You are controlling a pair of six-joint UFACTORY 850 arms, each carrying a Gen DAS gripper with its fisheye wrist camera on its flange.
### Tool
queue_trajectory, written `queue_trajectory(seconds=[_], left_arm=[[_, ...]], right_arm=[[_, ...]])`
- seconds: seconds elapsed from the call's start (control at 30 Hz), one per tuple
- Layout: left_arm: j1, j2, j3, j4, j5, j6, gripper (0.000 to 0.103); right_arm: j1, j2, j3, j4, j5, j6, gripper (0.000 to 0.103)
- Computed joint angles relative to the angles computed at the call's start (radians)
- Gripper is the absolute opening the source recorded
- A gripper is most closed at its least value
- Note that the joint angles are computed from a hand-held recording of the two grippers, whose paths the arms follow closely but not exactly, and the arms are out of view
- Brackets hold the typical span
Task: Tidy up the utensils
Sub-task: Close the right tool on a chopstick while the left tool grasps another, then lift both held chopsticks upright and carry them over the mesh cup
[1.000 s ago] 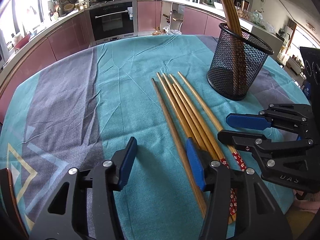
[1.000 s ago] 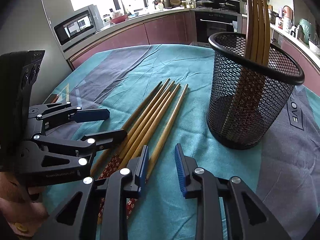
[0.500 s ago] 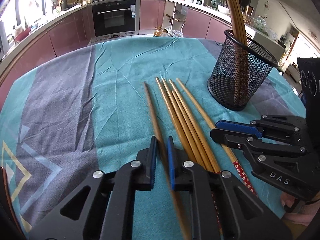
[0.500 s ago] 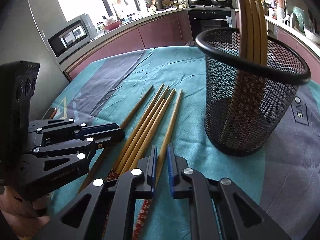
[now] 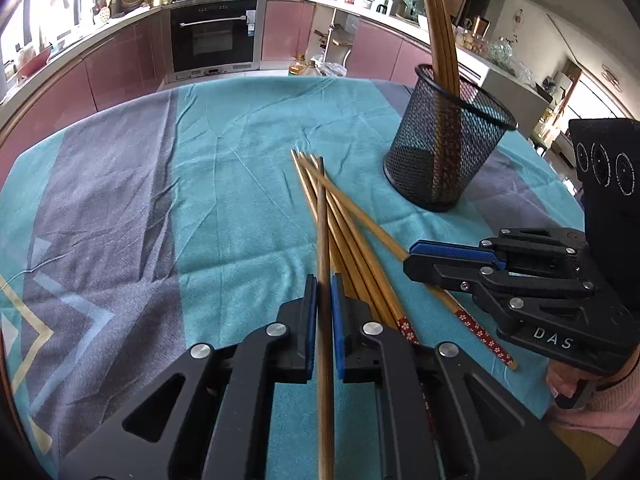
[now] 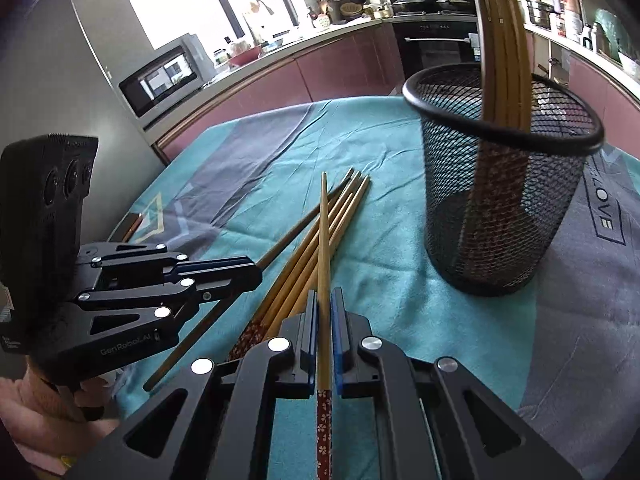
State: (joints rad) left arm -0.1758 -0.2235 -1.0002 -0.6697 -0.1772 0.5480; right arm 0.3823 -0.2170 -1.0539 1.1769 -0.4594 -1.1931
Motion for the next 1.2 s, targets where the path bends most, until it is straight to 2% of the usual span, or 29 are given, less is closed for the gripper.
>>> queue_trajectory(seconds=[0.17, 0.4, 0.57, 0.93, 1.2], left_arm=[[0.001, -0.017, -0.014, 0.043, -0.024, -0.021, 0.009], [0.014, -0.046, -0.045, -0.074, -0.060, 0.111, 0.010], [0.012, -0.039, -0.044, -0.053, -0.048, 0.069, 0.007], [0.037, 0.076, -0.024, -0.518, -0.120, 0.545, 0.007], [0.048, 0.151, -0.023, -0.714, -0.187, 0.756, 0.007]], right_arm=[[0.014, -0.013, -0.013, -0.068, 0.016, 0.051, 0.008], [0.020, -0.037, -0.040, -0.093, 0.018, 0.066, 0.007], [0.004, -0.022, -0.029, -0.021, 0.002, -0.007, 0.006], [-0.082, 0.096, 0.027, 0.215, -0.062, -0.230, 0.006], [-0.143, 0.164, 0.044, 0.348, -0.118, -0.343, 0.006]])
